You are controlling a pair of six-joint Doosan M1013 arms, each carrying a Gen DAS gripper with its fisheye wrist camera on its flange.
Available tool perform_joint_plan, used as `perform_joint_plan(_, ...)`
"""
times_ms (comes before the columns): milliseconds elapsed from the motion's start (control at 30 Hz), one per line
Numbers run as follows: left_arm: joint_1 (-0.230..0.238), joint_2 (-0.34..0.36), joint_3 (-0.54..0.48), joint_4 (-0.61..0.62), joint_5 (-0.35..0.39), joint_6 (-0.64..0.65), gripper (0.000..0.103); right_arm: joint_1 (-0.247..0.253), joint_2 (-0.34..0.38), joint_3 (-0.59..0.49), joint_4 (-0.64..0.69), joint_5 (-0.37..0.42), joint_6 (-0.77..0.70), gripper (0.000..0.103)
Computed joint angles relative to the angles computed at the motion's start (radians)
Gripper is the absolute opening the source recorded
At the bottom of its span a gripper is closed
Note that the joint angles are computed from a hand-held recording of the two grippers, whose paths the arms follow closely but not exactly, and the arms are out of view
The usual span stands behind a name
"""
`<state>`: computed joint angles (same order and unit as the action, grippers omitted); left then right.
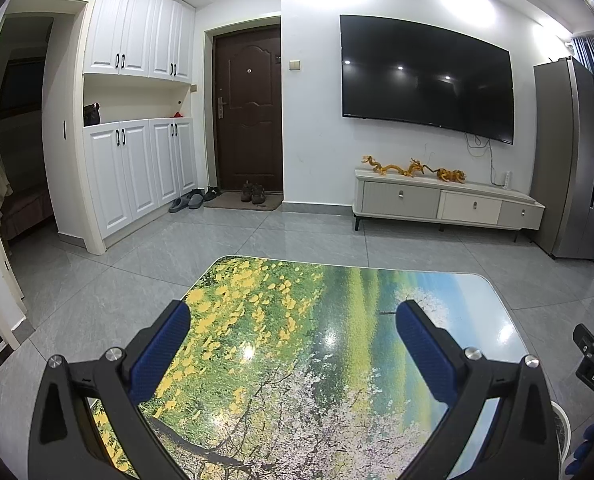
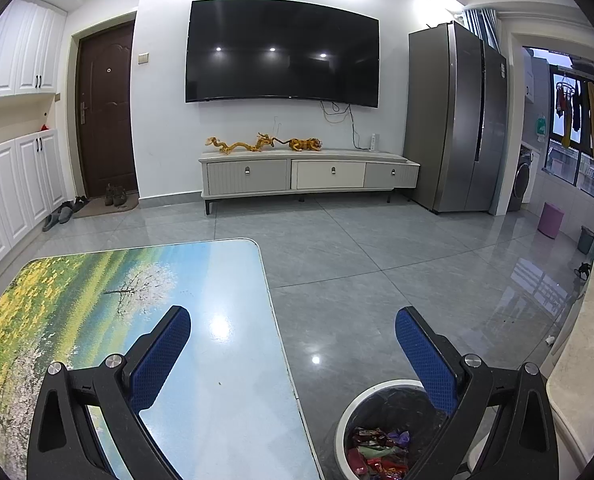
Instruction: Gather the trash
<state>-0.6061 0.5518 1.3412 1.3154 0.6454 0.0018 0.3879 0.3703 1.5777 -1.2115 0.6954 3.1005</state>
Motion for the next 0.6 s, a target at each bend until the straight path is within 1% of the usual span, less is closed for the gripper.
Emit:
perform_joint_plan(433,0.0,0.0,0.001,0.0,-0.004,-0.001,0.103,-0.006,-0.011,0.024,-0.03,-0.001,0.018,0.103)
perform_joint_plan(600,0.002,0.001,0.003,0.002,-0.008,-0.003,0.103,-0.001,-0.012,0.022,-0.037,0.006,0.017,0.103)
